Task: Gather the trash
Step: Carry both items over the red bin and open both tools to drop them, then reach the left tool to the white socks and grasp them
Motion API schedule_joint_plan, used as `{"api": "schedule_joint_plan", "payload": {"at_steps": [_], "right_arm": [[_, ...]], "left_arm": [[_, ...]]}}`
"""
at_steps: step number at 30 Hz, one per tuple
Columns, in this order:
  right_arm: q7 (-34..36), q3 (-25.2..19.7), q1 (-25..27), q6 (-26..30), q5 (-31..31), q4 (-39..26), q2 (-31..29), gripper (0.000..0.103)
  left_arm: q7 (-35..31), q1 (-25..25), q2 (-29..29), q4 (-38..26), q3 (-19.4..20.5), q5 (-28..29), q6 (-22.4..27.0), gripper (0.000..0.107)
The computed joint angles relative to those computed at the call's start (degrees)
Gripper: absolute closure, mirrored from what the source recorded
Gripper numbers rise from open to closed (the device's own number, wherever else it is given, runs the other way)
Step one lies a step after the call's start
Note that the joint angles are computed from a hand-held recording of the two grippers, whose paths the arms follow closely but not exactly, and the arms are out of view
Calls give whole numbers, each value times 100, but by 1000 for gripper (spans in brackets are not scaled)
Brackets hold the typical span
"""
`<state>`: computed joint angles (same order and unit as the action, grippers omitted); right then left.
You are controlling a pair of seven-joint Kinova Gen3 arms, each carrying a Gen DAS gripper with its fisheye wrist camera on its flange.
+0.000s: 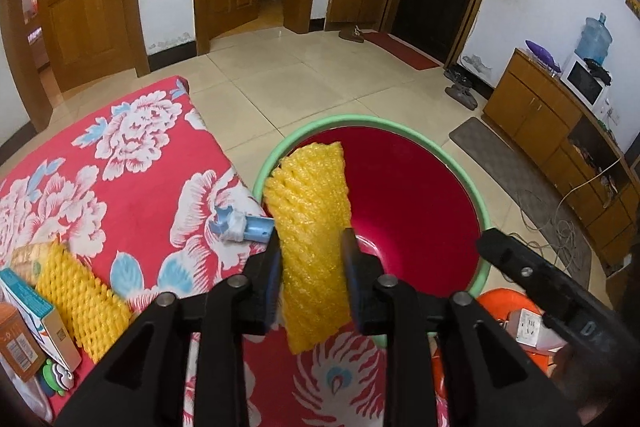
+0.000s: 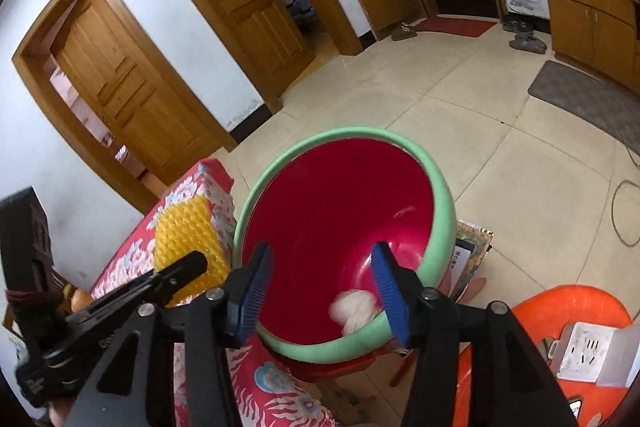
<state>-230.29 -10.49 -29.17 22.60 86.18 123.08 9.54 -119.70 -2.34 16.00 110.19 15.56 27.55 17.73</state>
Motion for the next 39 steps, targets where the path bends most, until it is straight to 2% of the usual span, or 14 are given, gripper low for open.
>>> {"api": "schedule_joint_plan", "payload": {"at_steps": [1, 3, 4, 12, 19, 30, 39], "right_arm": [[-123, -6, -13, 33, 57, 36, -38, 47], [-161, -31, -21, 85, 45, 53, -74, 47], [-100, -50, -37, 119, -32, 51, -98, 47], [195, -94, -154, 209, -351, 61, -296, 46], [442, -200, -368, 422, -591, 15, -465, 44], [572, -484, -815, 727, -756, -112, -590, 42], [788, -552, -1179, 741, -899, -350, -387, 41]], "left_arm": [[39, 40, -12, 4, -32, -25, -10, 63], [118, 89, -58, 45, -72, -51, -73, 53], [120, 77, -70, 58, -61, -46, -102, 51], [103, -43, -432, 243, -120, 56, 4, 51], [-204, -27, -955, 607, -449, 358, 65, 46], [-962, 22, -1784, 1168, -1478, 1049, 478, 46], [-963, -228, -2063, 1434, -2139, 892, 661, 46]]}}
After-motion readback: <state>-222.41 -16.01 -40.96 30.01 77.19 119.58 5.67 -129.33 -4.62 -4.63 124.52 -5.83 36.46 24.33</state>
